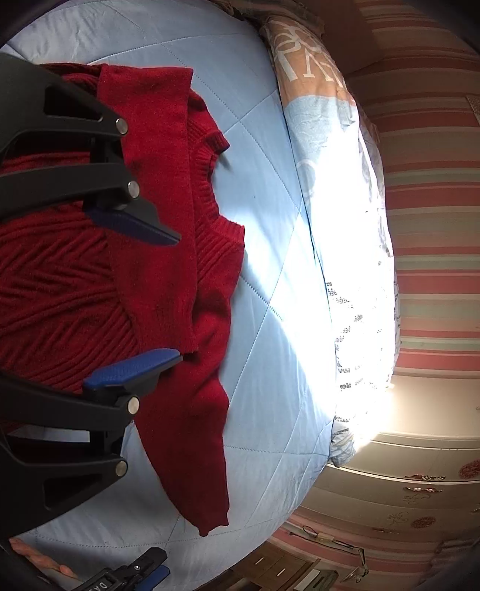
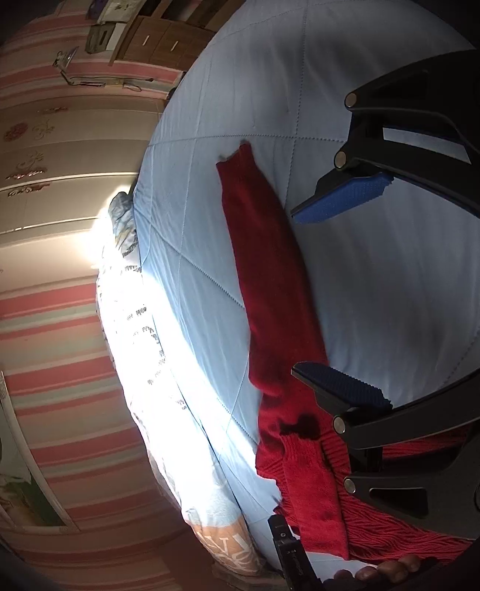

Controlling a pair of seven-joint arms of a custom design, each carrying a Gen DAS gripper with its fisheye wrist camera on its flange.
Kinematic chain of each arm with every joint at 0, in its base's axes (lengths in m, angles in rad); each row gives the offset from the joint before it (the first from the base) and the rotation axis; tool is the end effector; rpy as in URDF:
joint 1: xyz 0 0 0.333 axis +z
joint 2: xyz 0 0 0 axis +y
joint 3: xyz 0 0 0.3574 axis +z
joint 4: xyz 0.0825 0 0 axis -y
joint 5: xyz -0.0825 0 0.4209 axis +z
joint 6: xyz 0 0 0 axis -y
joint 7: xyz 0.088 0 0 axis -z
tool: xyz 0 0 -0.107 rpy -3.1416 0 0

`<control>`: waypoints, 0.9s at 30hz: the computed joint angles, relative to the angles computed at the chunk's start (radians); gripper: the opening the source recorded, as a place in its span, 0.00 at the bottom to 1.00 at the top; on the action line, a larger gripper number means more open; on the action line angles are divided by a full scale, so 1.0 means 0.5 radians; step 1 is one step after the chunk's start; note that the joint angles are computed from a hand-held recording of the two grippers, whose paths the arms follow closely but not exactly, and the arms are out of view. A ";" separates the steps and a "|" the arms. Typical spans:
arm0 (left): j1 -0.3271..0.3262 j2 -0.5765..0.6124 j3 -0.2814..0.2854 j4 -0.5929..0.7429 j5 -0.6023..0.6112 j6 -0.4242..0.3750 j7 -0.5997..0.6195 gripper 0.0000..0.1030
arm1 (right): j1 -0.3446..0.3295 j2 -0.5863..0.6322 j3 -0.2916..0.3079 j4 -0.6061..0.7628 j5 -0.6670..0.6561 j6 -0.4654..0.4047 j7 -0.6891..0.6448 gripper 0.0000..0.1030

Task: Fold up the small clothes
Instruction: 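Move the right tool to the other sleeve cuff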

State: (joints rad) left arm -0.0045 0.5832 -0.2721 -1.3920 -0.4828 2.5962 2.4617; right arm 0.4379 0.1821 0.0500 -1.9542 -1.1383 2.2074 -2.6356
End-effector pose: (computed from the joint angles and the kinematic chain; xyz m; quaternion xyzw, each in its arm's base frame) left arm 0.8005 -0.1598 0.4693 -0.3736 0.8442 -0.3530 0.1521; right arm 0.5903 0.2770 0.4296 -0.2966 0.8467 -0.3725 0.2376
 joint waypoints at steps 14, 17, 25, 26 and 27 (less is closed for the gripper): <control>-0.270 0.237 0.094 0.183 0.342 0.164 -0.281 0.71 | -0.308 0.058 -0.178 -0.238 0.062 0.804 0.346 0.63; -0.288 0.269 0.091 0.216 0.396 0.192 -0.308 0.71 | -0.342 0.109 -0.210 -0.234 0.092 0.955 0.359 0.49; -0.299 0.319 0.113 0.274 0.486 0.195 -0.370 0.71 | -0.257 0.154 -0.243 -0.113 0.068 0.784 0.217 0.09; -0.297 0.326 0.116 0.286 0.493 0.188 -0.381 0.71 | -0.237 0.153 -0.230 -0.084 0.067 0.714 0.164 0.08; -0.295 0.331 0.119 0.296 0.499 0.184 -0.391 0.71 | -0.220 0.154 -0.219 -0.055 0.057 0.656 0.117 0.08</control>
State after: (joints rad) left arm -0.1520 0.7489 -0.2125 -1.2442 -0.2335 2.6884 2.2661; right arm 0.3281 0.2589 -0.0596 -1.9819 -1.1099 2.5355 -2.5770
